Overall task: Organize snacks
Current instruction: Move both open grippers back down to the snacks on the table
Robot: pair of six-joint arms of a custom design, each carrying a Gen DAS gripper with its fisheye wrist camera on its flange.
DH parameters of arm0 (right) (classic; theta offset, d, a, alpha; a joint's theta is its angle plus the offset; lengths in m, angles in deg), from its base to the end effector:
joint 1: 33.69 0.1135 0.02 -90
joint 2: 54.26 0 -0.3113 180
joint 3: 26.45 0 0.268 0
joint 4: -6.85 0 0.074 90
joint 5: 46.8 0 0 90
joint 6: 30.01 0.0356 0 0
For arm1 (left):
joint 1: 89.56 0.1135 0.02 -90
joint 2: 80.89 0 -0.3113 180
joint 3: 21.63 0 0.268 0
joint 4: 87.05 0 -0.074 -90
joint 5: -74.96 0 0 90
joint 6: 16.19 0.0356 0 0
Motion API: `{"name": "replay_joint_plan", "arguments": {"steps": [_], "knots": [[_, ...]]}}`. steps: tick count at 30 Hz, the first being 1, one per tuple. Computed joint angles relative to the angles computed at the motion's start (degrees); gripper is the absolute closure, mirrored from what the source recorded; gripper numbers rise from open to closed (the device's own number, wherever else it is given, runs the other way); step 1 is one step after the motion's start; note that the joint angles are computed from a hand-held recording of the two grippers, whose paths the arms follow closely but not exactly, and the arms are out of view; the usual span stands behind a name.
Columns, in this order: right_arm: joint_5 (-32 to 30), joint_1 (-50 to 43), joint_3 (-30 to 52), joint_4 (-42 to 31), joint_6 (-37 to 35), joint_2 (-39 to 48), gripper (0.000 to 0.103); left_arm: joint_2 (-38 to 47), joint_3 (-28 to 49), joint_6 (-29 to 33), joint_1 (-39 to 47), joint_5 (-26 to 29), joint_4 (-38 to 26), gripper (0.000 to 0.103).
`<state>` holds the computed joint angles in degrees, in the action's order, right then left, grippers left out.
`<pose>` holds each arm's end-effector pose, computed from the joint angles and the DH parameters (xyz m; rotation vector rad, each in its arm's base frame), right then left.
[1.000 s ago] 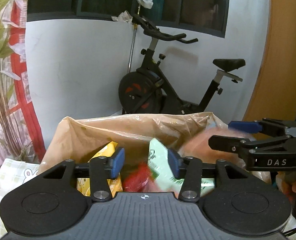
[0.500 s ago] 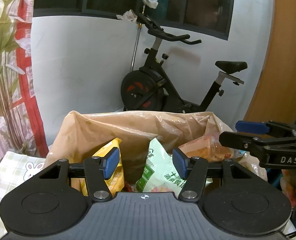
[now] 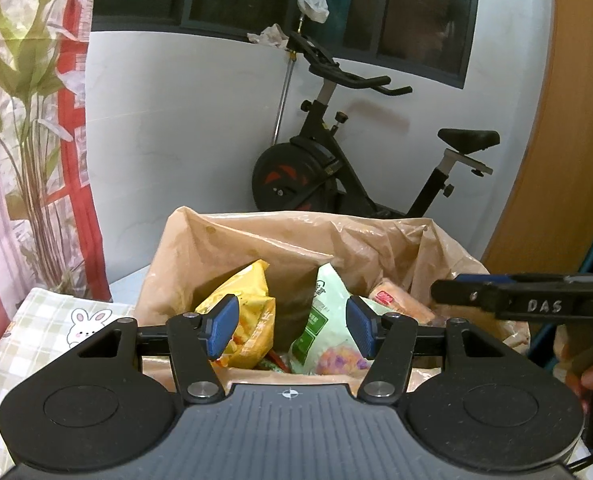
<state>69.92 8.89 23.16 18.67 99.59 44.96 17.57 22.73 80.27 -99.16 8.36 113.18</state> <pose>0.2517 0.2096 0.1518 0.1943 2.1573 0.3078 0.3048 -0.0659 0.1449 0.5307 2.0773 -0.4723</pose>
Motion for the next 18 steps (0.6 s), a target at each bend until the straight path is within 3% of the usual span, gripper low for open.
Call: {"name": "replay_joint_plan", "arguments": {"steps": [8,14,18], "knots": [[10.6,7.8,-0.4,-1.4,-1.3,-2.6,0.054,-3.7,-5.6,2.7,7.8,6.9,2.2,0.041],[22.1,19.6,-5.1,9.1,-3.1,-0.1,0.054,-4.7,-9.8,8.1,19.1,14.9,2.2,0.041],[27.6,26.1,-7.7,14.4,3.0,4.0,0.054,-2.3,-11.2,11.1,24.5,16.6,2.4,0.041]]}}
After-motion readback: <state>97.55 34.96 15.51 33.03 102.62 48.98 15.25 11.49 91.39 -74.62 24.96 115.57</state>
